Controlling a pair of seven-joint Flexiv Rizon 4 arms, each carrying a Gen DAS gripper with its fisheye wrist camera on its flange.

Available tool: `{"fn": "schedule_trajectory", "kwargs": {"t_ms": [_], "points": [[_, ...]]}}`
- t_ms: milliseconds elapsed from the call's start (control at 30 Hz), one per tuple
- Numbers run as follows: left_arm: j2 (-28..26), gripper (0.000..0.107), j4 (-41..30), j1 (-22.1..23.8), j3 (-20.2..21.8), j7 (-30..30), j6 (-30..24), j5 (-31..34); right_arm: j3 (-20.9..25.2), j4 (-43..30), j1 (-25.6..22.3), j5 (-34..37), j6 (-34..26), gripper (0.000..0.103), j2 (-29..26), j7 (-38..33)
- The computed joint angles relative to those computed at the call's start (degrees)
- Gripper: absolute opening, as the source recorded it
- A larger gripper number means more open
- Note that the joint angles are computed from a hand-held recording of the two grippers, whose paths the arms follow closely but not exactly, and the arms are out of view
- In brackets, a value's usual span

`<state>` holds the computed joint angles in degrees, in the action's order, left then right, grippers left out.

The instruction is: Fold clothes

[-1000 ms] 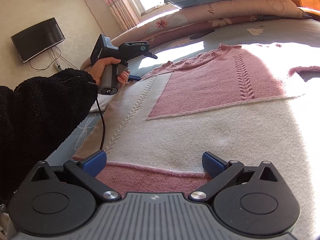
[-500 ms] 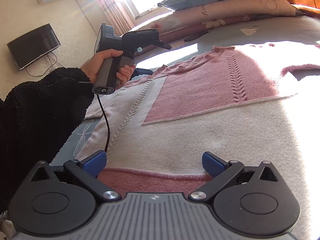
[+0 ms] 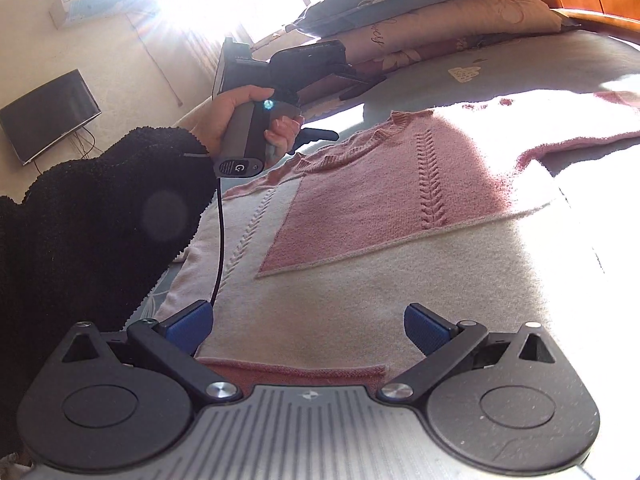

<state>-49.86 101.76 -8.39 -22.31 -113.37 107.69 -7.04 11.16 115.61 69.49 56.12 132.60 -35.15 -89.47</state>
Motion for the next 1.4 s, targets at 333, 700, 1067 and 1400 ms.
{"fn": "schedule_trajectory", "kwargs": {"t_ms": [333,700,1067,1400], "points": [[-1.6,0.097,-5.1,-5.9,6.2,-1.6,0.9,-5.5,1.4,2.0,-1.1,-3.0,0.9,0.103,0.4,3.1],[-5.4,0.102,-10.0,-8.0,6.9,1.9,-0.4,-4.0,0.2,1.5,-0.2,-1.5,-1.1,0.103,0.8,2.8],[-0.3,0.101,-2.5,-3.0,0.2,4.1,-0.5,0.7,0.4,2.2,0.1,-1.9,0.1,0.103,1.3,3.6],[1.4,0.101,0.8,-3.2,0.6,3.4,2.7,1.4,0.4,2.4,0.0,-1.6,-0.9,0.103,1.9,3.6]]}}
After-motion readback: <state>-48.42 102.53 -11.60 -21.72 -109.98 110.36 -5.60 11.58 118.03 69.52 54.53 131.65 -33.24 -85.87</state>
